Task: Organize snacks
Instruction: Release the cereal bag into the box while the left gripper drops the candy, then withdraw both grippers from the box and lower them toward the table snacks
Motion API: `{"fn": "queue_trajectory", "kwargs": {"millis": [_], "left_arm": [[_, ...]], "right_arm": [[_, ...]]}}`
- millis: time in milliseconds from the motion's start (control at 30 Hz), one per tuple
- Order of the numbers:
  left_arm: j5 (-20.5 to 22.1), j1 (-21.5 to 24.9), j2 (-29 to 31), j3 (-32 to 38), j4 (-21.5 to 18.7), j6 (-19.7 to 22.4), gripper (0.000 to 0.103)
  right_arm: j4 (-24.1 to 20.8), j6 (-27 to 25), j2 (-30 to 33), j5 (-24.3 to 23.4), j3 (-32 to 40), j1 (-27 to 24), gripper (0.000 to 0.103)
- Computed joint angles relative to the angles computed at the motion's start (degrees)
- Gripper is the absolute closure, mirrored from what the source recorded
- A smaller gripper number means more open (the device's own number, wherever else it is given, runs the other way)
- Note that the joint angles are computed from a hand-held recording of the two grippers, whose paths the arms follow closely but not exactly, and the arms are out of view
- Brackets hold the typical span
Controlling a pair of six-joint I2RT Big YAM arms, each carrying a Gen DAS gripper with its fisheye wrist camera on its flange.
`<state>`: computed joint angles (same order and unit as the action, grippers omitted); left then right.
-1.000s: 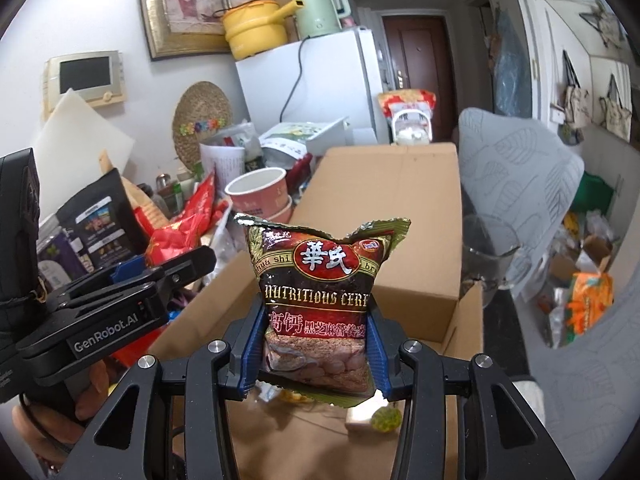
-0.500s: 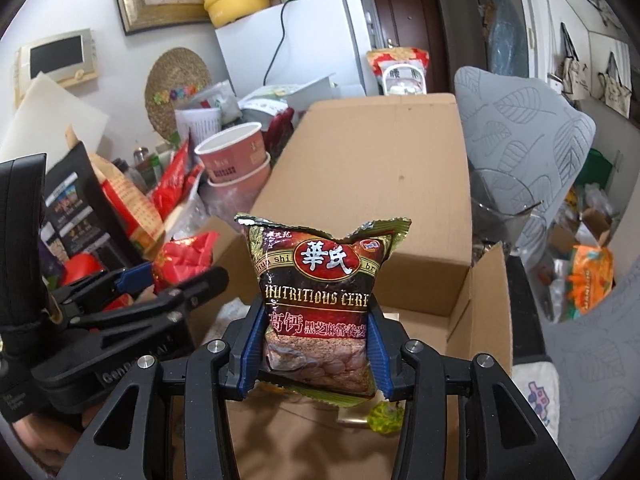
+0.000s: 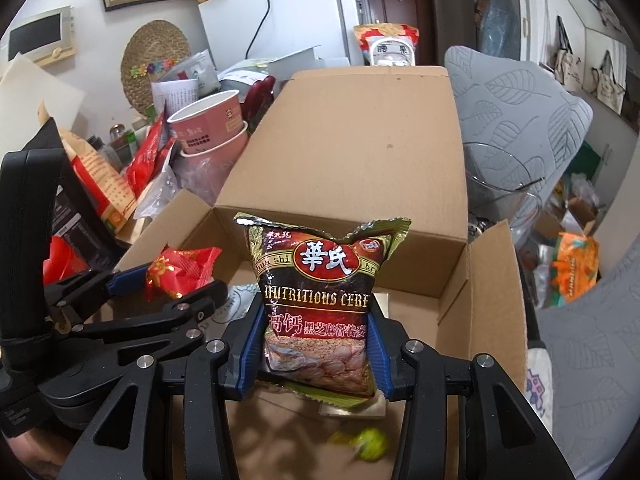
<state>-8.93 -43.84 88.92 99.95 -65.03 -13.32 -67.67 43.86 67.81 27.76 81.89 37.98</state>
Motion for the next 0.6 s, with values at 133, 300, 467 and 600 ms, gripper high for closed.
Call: {"fn": "queue_trajectory", "kwargs": {"millis": [133,300,467,600], "left_arm": [[0.2,0.0,0.16,0.61,-1.22,-0.72,0.038],[-1.66,-0.94,-0.36,0.56,-1.46,-0.77,0.031],[-4.61,-2.19,-1.95,-0.03,-0.13,-0.26,0.031],[-5.07,-2.61,-3.69,-0.44,0.48,-0.56,0.031]], "right_arm": [[-0.11,0.65,-0.5,1.02,0.13,0.48,0.049],[0.44,0.53,-1.65,3.34,0.23,1.66,0.047],[0.19,0.34,-2.43,4.97,0.25,2.89,0.046],[-0.63,0.52,-2.69,6.21,0.74,4.17,0.046]]}}
